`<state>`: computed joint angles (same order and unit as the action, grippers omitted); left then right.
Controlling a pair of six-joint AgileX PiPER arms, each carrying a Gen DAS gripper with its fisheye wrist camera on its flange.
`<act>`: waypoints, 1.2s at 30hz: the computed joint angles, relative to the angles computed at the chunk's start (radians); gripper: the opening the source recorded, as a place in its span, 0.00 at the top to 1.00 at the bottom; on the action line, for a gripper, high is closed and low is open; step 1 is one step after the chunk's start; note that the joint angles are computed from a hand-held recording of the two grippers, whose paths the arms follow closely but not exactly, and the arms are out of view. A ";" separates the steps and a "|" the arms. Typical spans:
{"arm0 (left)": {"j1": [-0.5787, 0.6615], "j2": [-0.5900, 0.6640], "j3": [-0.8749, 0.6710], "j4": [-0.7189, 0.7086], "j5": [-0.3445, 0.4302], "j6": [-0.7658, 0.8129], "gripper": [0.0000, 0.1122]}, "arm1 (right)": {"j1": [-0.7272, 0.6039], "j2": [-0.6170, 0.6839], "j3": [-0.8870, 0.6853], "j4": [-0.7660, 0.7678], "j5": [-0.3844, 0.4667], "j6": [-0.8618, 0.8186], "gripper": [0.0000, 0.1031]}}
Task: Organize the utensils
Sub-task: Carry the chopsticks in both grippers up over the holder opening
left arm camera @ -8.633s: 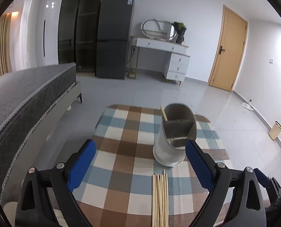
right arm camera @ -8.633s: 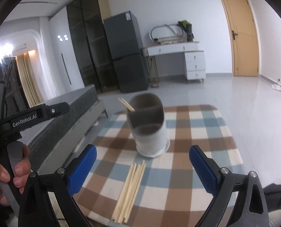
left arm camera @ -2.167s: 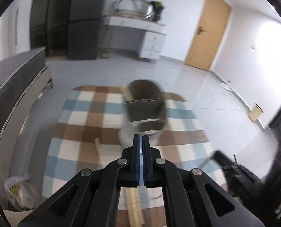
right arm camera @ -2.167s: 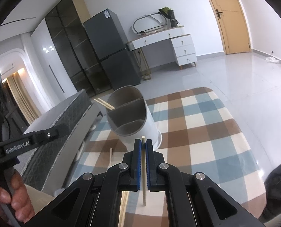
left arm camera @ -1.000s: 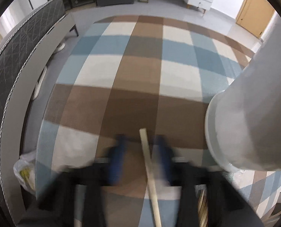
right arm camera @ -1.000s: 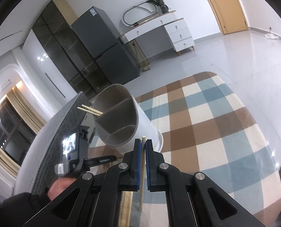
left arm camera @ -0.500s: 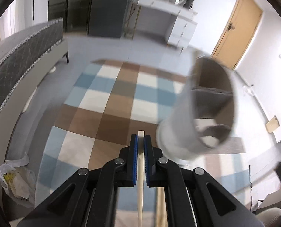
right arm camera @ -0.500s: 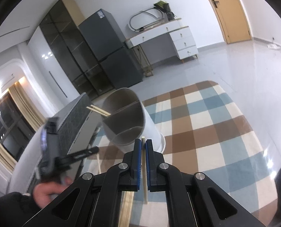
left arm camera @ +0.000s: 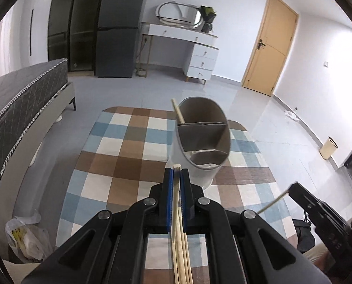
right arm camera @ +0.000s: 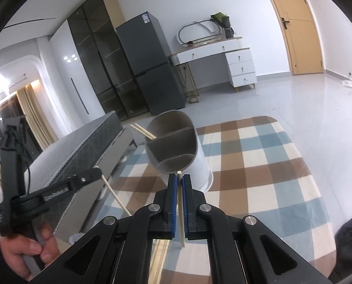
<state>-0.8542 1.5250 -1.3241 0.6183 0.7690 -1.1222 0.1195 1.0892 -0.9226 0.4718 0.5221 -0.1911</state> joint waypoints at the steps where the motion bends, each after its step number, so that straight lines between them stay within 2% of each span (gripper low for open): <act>1: -0.010 0.002 -0.012 0.002 0.011 0.004 0.99 | 0.002 0.006 -0.007 -0.008 0.002 0.008 0.97; 10: -0.036 0.021 -0.126 -0.032 0.066 0.116 0.99 | 0.006 0.027 -0.082 -0.032 0.031 0.027 0.97; 17: -0.015 0.070 -0.291 -0.104 0.104 0.201 0.99 | -0.043 0.082 -0.257 0.017 0.123 -0.059 0.97; 24: 0.059 0.165 -0.545 -0.201 0.135 0.314 0.99 | -0.069 0.256 -0.623 0.006 0.302 -0.062 0.97; 32: 0.175 0.332 -0.882 -0.312 0.177 0.452 0.99 | -0.005 0.565 -1.191 -0.123 0.504 -0.010 0.97; 36: 0.237 0.334 -0.848 -0.361 0.087 0.459 0.99 | 0.017 0.719 -1.419 -0.143 0.577 0.004 0.97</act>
